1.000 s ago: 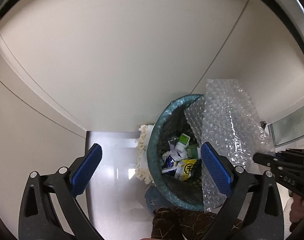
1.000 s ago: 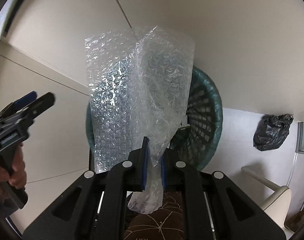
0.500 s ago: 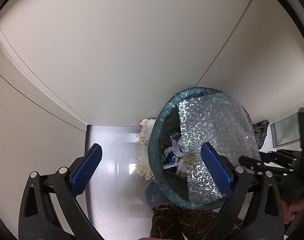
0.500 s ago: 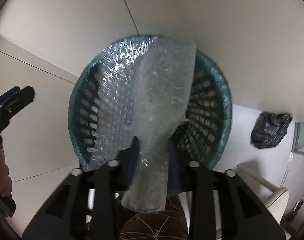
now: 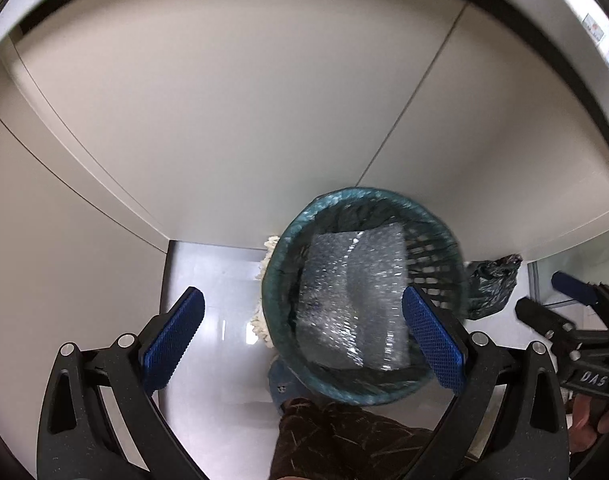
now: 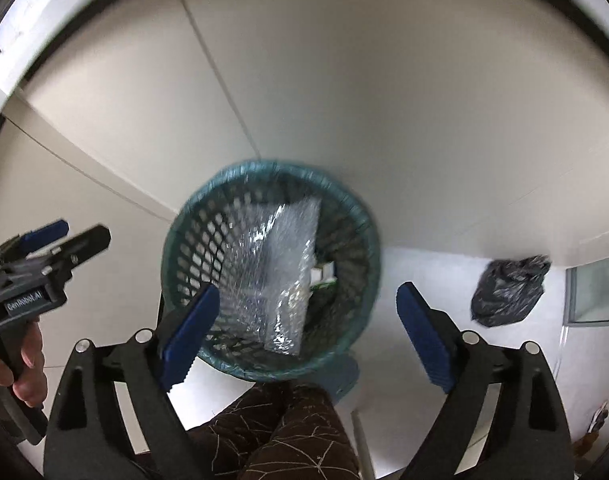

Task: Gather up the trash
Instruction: 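Raise both tools from the wastebasket toward the counter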

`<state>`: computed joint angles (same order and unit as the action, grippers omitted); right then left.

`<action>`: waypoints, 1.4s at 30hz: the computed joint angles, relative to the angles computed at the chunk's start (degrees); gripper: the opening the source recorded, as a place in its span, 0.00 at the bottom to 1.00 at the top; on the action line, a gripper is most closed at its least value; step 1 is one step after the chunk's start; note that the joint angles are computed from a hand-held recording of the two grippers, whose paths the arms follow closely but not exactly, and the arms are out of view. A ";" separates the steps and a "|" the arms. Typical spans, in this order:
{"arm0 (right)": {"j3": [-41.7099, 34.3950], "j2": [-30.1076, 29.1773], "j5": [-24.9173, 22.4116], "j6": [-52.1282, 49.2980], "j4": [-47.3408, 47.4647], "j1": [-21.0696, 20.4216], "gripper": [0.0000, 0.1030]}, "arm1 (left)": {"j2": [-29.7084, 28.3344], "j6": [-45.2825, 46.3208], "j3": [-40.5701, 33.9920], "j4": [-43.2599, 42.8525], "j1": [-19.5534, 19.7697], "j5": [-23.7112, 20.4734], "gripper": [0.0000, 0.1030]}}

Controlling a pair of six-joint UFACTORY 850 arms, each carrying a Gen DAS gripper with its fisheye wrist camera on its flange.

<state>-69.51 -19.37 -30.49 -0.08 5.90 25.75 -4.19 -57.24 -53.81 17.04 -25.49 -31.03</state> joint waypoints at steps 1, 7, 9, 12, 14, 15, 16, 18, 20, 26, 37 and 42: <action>-0.24 1.03 -0.35 -0.33 -0.07 -0.35 0.86 | 0.43 -0.22 -0.68 -0.01 -0.33 -0.99 0.94; -2.42 6.47 -2.54 -1.10 0.15 -2.51 0.89 | 1.65 -1.91 -7.94 0.18 -2.41 -9.79 0.94; -3.93 7.89 -3.65 -3.65 1.35 -3.29 0.89 | 1.94 -3.17 -10.91 1.79 -3.15 -12.39 0.94; -6.79 9.25 -4.08 -7.07 2.12 -4.01 0.89 | 1.79 -4.01 -15.42 2.29 -3.85 -16.26 0.94; -8.86 9.41 -4.11 -9.79 4.05 -4.77 0.89 | 1.64 -5.47 -18.27 4.08 -4.50 -18.24 0.94; -10.25 9.22 -4.18 -10.39 4.57 -5.14 0.89 | 1.45 -6.14 -19.81 5.39 -4.89 -19.54 0.94; -11.55 8.93 -4.39 -11.10 5.48 -5.59 0.89 | 1.25 -6.16 -21.04 5.78 -4.95 -20.37 0.94; -14.89 7.95 -5.02 -11.12 6.16 -6.16 0.89 | 0.58 -5.43 -24.15 6.00 -4.89 -22.33 0.94; -18.33 6.94 -5.76 -11.19 6.47 -6.65 0.89 | -0.24 -4.36 -26.98 6.70 -4.71 -24.38 0.94; -27.20 3.01 -8.03 -10.64 5.89 -7.12 0.89 | -3.65 -1.49 -35.65 6.94 -2.63 -28.26 0.94; -42.38 -8.46 -11.38 1.73 -2.55 -4.87 0.89 | -16.31 10.09 -54.49 6.79 5.15 -29.68 0.94; -54.11 -16.74 -16.98 11.73 -9.86 -2.90 0.89 | -25.99 19.54 -67.34 -0.04 10.92 -30.33 0.94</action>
<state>-123.62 -36.11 -47.47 11.65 -3.96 22.85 -30.19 -37.69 -121.14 17.00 -14.58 -61.36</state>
